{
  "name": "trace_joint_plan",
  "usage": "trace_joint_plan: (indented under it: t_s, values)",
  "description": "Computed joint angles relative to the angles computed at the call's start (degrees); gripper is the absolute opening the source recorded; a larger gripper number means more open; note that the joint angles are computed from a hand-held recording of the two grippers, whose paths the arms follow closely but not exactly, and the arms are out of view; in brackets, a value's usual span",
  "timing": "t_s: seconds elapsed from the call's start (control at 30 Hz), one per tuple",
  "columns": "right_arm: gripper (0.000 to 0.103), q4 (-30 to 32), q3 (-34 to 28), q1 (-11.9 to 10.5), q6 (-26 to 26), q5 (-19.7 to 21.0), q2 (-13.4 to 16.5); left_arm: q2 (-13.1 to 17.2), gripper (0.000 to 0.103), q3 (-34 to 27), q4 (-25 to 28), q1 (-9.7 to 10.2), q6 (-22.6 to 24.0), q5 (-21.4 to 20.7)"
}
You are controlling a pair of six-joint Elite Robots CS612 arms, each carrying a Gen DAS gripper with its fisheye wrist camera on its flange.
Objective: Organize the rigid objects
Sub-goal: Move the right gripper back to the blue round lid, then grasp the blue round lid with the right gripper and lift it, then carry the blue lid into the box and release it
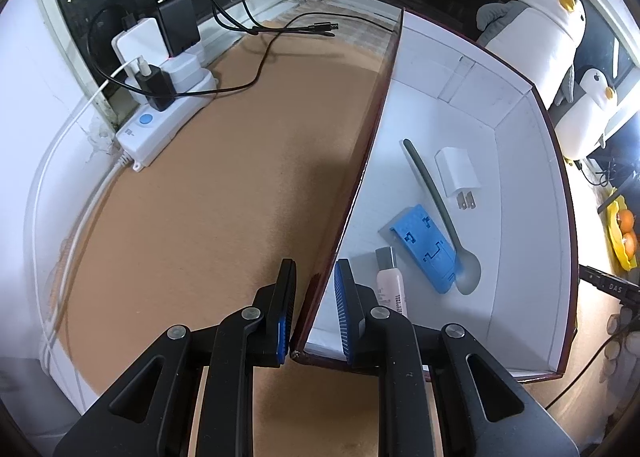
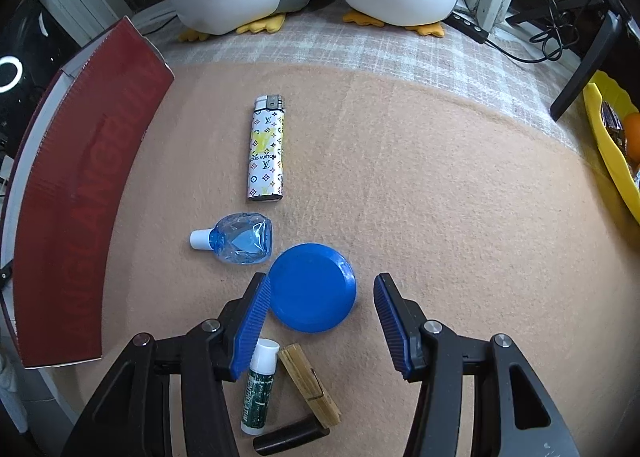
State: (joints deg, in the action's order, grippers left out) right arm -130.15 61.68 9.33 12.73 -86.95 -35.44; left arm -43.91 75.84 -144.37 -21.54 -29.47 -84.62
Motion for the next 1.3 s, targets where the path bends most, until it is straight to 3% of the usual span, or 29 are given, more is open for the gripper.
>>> trace_joint_plan:
  t_s: [0.13,0.47,0.53,0.63,1.03,1.3]
  values:
    - [0.059,2.1,-1.7,0.4,-0.9,-1.3,1.0,0.0,0.018,0.1,-0.3,0.08,0.0,-0.3]
    - [0.059,5.6,-4.7,1.3,-2.9,-4.4,2.4,0.1,0.018,0.1,-0.4,0.12,0.0,-0.5]
    - [0.058,6.3,-5.6,1.5,-2.8,-4.5,2.8,0.1,0.018,0.1,-0.4,0.12,0.0,-0.5]
    - [0.046,6.5,-4.9,1.4,-3.0,-4.3,2.4,0.1,0.018,0.1,-0.5,0.11,-0.1,-0.5]
    - [0.046,2.5,-2.1,1.3,-2.6,-4.9,0.0,0.7,0.018,-0.8,0.0,0.22,0.0,-0.5]
    - [0.046,-1.9,-3.5,2.6,-4.9,-2.4,-1.2,1.5,0.018,-2.0,0.8,0.33,0.2,-0.6]
